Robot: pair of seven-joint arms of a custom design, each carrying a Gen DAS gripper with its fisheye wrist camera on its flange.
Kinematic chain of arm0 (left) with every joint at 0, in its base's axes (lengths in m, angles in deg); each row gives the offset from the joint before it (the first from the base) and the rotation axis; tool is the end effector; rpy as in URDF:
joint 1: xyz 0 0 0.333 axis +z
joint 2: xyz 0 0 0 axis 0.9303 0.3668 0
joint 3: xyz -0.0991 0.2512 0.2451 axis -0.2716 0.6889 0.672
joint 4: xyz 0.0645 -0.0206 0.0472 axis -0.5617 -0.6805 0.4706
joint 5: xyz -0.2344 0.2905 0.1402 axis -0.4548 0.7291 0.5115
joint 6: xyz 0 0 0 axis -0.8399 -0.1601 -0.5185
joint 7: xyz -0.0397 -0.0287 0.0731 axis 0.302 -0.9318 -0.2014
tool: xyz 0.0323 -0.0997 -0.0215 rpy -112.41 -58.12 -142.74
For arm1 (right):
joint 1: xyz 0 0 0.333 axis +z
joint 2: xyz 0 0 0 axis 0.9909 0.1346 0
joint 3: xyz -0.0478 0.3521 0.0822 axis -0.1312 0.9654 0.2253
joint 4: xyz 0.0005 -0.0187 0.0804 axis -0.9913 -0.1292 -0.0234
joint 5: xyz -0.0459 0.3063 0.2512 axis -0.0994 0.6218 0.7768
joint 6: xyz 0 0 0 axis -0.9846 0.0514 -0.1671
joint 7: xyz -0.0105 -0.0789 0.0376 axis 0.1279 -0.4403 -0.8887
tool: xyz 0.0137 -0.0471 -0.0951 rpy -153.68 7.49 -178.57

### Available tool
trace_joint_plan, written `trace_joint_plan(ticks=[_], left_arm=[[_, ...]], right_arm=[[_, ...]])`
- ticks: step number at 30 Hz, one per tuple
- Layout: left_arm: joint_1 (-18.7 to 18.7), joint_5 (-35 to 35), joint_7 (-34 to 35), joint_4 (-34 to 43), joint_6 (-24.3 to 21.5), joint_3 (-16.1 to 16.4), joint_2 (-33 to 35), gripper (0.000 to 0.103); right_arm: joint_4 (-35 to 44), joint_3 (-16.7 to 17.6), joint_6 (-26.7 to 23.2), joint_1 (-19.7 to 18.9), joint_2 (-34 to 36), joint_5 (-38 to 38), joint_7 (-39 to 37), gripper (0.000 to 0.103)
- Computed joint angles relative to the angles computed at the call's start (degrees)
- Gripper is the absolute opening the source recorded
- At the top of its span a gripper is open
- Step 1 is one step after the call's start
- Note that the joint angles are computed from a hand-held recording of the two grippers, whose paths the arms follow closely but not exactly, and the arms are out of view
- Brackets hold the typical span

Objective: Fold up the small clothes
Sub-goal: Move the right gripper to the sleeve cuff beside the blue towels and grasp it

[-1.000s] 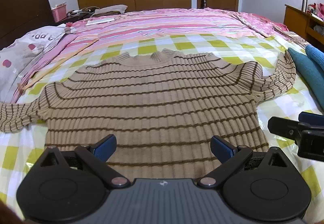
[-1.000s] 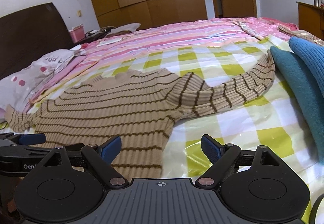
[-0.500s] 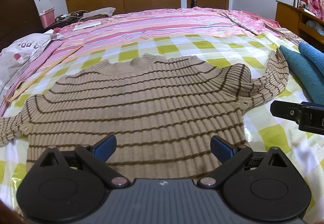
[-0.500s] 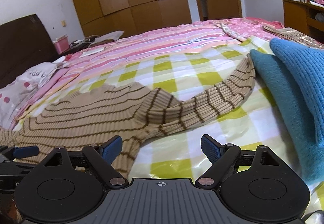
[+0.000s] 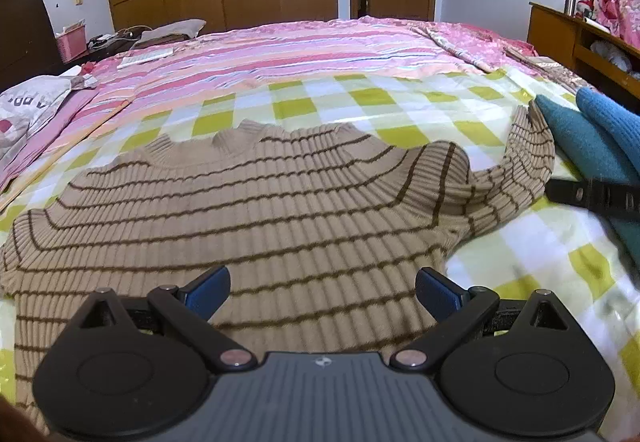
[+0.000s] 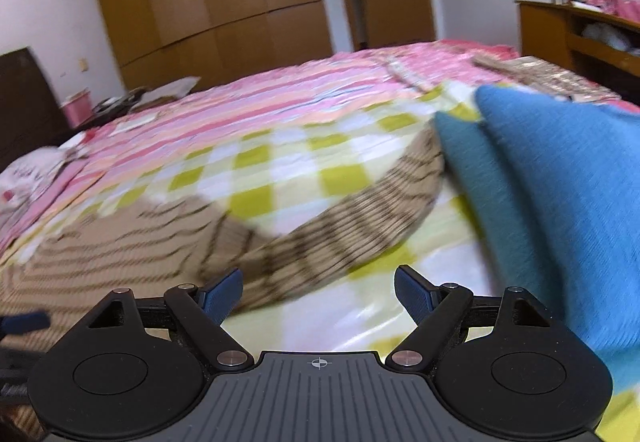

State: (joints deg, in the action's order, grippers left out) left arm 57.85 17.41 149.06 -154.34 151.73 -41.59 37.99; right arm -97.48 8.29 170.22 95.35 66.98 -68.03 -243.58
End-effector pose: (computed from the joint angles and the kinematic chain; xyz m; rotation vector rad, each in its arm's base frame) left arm 0.4892 -0.0478 0.4786 -1.4664 2.0501 -0.8743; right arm 0.4508 0.2096 0.4743 -1.3096 1.9065 -0.8123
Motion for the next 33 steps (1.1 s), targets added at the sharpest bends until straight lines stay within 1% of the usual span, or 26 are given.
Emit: trace_joint_plan(ticks=[3, 5, 7, 8, 12, 17, 20, 22, 23, 25, 27, 28, 30, 31, 32, 33], left_arm=[[-1.0, -2.5, 1.4, 1.3, 0.0, 0.2, 0.9, 0.103], [-1.3, -4.2, 2.2, 2.3, -0.1, -0.1, 1.6, 0.103], [-1.4, -5.7, 3.2, 3.2, 0.1, -0.7, 2.3, 0.103], [-1.4, -6.4, 3.9, 3.5, 0.3, -1.0, 2.6, 0.103], [-1.8, -10.5, 7.8, 4.8, 1.2, -2.1, 3.6, 0.103], [-1.3, -14.2, 11.3, 5.5, 1.6, -3.2, 4.3, 0.103], [-0.8, -15.7, 12.5, 5.6, 1.1, -3.6, 4.4, 0.103], [-0.7, -17.5, 14.3, 5.6, 1.0, -3.7, 4.3, 0.103], [-0.6, -18.4, 15.3, 5.6, 1.0, -3.8, 4.3, 0.103], [-0.4, -19.9, 16.9, 5.4, 1.1, -3.9, 4.0, 0.103], [0.0, -20.3, 17.3, 5.2, 0.7, -3.9, 3.8, 0.103], [0.3, -20.4, 17.3, 5.1, 0.4, -3.9, 3.6, 0.103], [0.6, -20.7, 17.3, 4.9, -0.2, -3.8, 3.2, 0.103], [0.7, -21.1, 17.7, 4.9, -0.6, -3.7, 3.0, 0.103], [0.8, -21.5, 18.3, 4.8, -1.0, -3.5, 2.8, 0.103], [1.0, -22.1, 19.0, 4.7, -1.4, -3.4, 2.6, 0.103]], right_arm=[[0.8, -1.2, -1.1, -1.3, 0.6, 0.9, 0.5, 0.083], [1.5, -2.2, -0.4, -2.4, 1.5, 1.2, 1.3, 0.078], [2.5, -3.0, 0.6, -3.2, 2.9, 1.5, 2.1, 0.077], [3.3, -3.0, 0.1, -3.5, 3.7, 1.8, 2.5, 0.076], [6.1, -3.0, -4.3, -3.1, 6.7, 1.3, 4.5, 0.073], [9.4, -4.2, -7.4, -2.4, 9.8, 4.2, 3.8, 0.072], [11.6, -4.5, -10.4, -1.6, 11.7, 8.2, 0.1, 0.072], [13.6, -4.4, -14.4, -0.5, 13.5, 11.5, -3.9, 0.073], [14.8, -4.4, -16.3, 0.1, 14.5, 12.7, -5.3, 0.075], [16.5, -4.6, -19.0, 1.2, 16.0, 14.4, -7.0, 0.075], [17.7, -5.2, -20.0, 1.9, 17.1, 15.4, -7.0, 0.074], [17.8, -5.5, -20.0, 2.1, 17.3, 15.6, -6.6, 0.073], [17.6, -6.2, -17.8, 1.9, 17.2, 16.5, -6.4, 0.063], [16.9, -6.6, -15.1, 1.4, 16.9, 17.4, -6.5, 0.049], [15.7, -7.1, -10.7, 0.5, 16.4, 18.1, -5.6, 0.04], [14.7, -7.6, -7.9, -0.1, 15.8, 17.9, -3.9, 0.038]])
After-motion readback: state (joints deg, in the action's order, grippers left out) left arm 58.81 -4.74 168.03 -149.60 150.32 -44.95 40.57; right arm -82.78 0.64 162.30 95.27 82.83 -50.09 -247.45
